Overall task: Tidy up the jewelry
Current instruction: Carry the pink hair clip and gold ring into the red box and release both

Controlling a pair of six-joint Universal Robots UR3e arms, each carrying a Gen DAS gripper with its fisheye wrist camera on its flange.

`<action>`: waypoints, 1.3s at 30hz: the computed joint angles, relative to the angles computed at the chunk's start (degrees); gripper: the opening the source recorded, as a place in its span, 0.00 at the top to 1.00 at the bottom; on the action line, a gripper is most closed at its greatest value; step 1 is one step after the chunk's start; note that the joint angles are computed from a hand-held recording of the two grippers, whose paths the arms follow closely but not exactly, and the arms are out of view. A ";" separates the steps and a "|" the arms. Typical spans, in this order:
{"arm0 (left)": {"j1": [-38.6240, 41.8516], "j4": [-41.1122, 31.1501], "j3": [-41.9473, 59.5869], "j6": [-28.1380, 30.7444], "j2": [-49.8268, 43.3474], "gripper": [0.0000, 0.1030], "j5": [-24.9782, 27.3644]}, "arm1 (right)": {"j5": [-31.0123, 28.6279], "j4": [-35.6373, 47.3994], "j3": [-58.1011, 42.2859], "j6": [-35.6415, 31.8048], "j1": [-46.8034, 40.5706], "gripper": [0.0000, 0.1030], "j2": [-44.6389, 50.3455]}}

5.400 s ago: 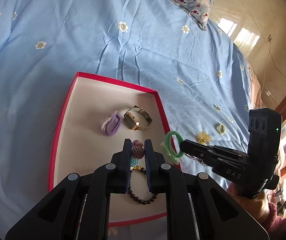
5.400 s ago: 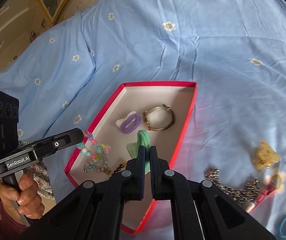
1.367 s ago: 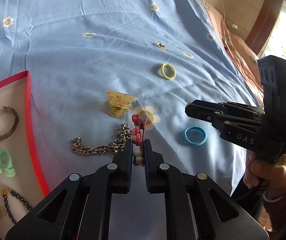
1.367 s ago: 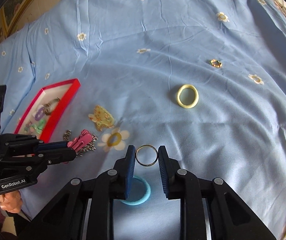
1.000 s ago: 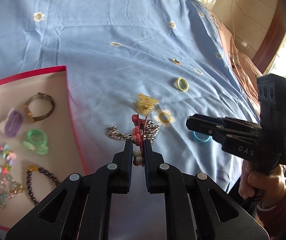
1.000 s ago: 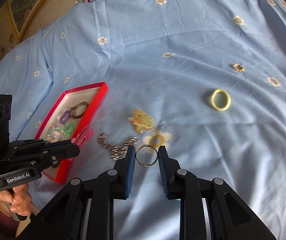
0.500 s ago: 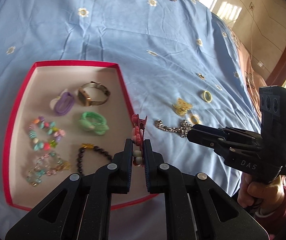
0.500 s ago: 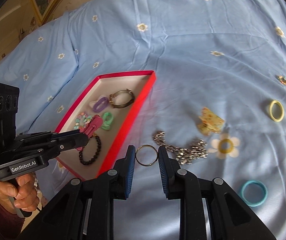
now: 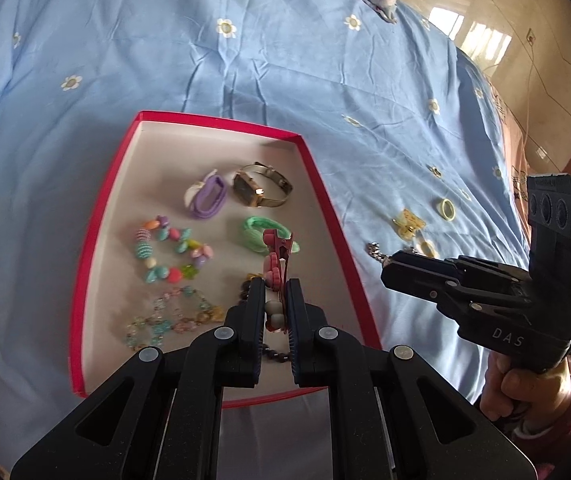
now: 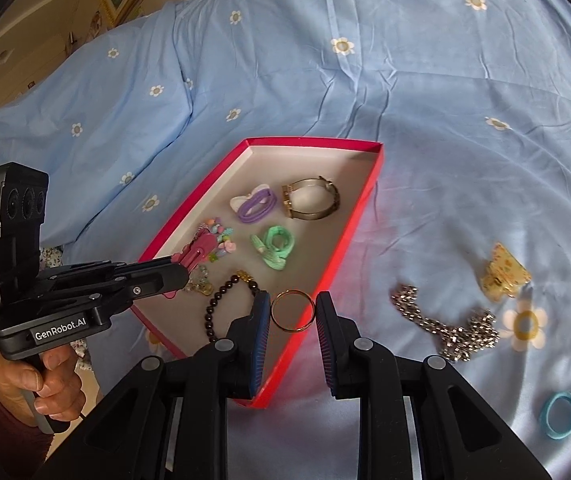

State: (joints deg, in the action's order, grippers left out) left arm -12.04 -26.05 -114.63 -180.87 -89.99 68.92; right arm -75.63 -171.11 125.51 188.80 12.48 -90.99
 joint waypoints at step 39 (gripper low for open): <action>3.84 -0.74 5.52 3.16 -10.03 0.91 7.79 | -6.07 7.14 -26.91 -2.27 7.23 0.77 26.08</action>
